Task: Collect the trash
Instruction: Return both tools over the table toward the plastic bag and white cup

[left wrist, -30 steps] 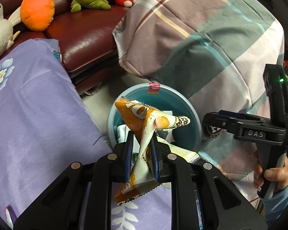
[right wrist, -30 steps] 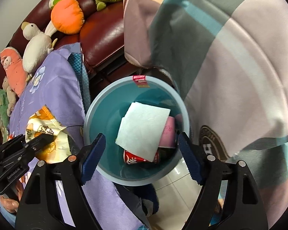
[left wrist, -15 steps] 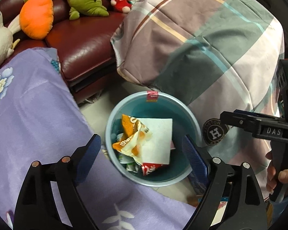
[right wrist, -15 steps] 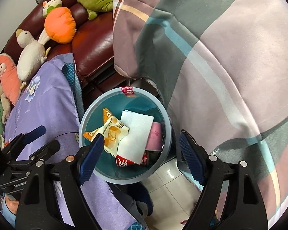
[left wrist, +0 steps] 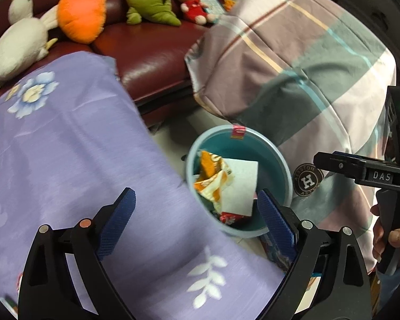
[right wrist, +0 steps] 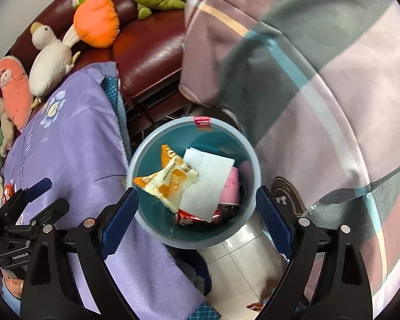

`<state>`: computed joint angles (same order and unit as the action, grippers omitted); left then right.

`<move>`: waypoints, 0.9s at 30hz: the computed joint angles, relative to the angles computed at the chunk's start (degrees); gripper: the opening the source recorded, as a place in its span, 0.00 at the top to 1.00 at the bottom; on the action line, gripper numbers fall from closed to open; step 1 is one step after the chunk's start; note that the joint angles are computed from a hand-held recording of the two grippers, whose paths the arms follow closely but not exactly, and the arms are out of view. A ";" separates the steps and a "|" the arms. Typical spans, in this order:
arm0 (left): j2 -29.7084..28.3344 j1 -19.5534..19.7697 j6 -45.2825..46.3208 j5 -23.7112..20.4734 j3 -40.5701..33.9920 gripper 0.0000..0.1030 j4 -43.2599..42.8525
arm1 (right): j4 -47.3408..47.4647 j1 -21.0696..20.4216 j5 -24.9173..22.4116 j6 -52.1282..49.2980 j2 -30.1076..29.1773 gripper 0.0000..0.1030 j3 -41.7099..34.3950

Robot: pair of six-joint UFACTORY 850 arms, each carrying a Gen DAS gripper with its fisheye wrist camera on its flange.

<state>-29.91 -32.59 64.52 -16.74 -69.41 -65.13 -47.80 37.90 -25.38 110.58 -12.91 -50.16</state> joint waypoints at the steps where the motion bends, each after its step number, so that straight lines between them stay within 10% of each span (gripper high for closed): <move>1: 0.73 0.56 1.26 0.25 0.90 0.10 -1.25 | 0.58 0.33 -0.03 -0.76 -0.60 0.17 -0.93; 27: 14.76 26.99 25.16 -1.12 18.74 0.08 -24.02 | 24.93 10.44 -9.22 -39.17 -28.33 0.17 -42.72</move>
<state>-15.15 -5.60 89.69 -17.86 -50.67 -89.15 -22.87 48.34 -34.60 71.41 -41.24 -92.88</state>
